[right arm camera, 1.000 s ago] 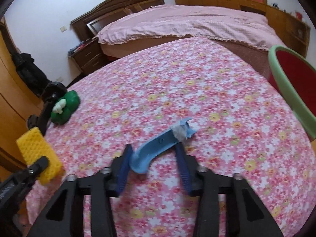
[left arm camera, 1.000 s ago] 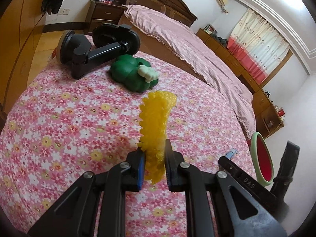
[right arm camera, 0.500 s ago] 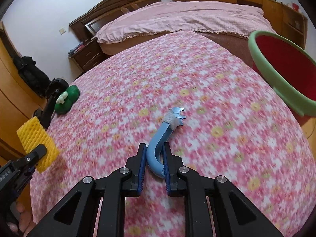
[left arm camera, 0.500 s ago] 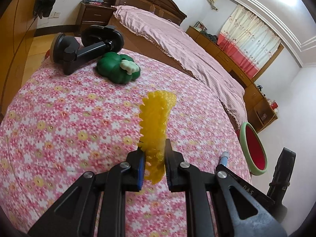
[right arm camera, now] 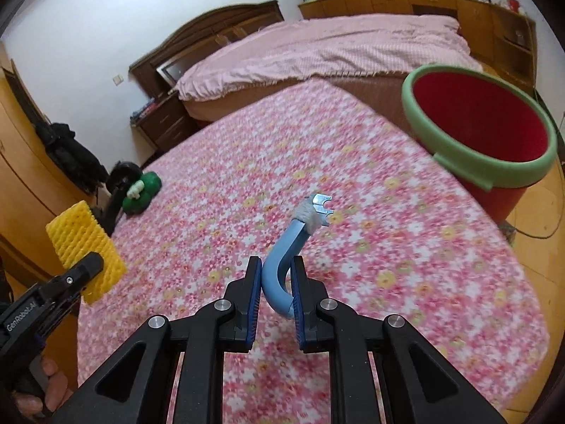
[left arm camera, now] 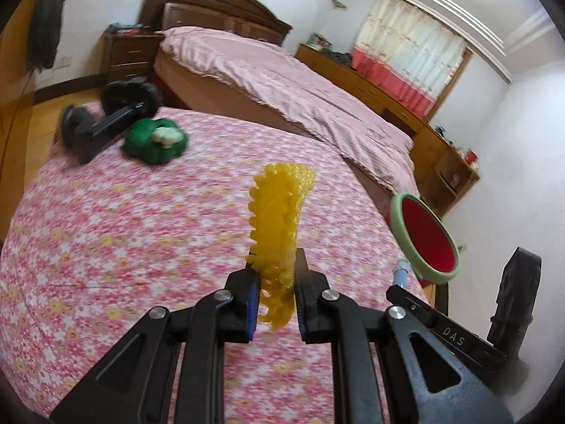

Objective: Collect trash
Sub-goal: 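Carry foam net and blue comb with both grippers over red bucket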

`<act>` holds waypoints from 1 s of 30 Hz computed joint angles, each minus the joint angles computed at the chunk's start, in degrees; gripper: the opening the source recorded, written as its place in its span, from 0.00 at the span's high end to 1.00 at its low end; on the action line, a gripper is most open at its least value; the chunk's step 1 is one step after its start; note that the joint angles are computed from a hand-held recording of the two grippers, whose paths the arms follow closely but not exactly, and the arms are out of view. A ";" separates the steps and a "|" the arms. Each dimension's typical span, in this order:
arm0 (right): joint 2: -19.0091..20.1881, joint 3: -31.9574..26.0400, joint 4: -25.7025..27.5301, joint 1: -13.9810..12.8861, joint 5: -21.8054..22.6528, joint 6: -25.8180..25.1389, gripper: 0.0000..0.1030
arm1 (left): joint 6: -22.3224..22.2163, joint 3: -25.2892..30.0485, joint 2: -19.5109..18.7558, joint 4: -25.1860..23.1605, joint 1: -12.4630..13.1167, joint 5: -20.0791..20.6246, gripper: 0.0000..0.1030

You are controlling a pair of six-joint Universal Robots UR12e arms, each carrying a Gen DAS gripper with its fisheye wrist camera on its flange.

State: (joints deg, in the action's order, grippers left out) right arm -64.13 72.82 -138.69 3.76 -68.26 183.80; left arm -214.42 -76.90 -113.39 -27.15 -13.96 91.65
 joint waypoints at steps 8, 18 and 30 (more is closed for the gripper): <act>-2.21 2.92 -4.72 -2.21 1.53 1.98 0.84 | 3.51 5.74 -2.98 -2.56 -1.38 -2.67 0.84; -2.22 3.04 -7.26 -4.79 2.38 5.06 0.84 | 7.00 13.20 -7.78 -5.73 -2.62 -5.87 0.84; -1.57 1.54 -8.26 -7.58 2.88 8.02 0.84 | 11.77 27.15 -15.92 -13.14 -3.83 -10.88 0.84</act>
State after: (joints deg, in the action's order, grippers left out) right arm -65.70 74.37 -146.95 -3.82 -65.38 191.82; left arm -202.65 -49.75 -129.31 -40.29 -17.78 80.77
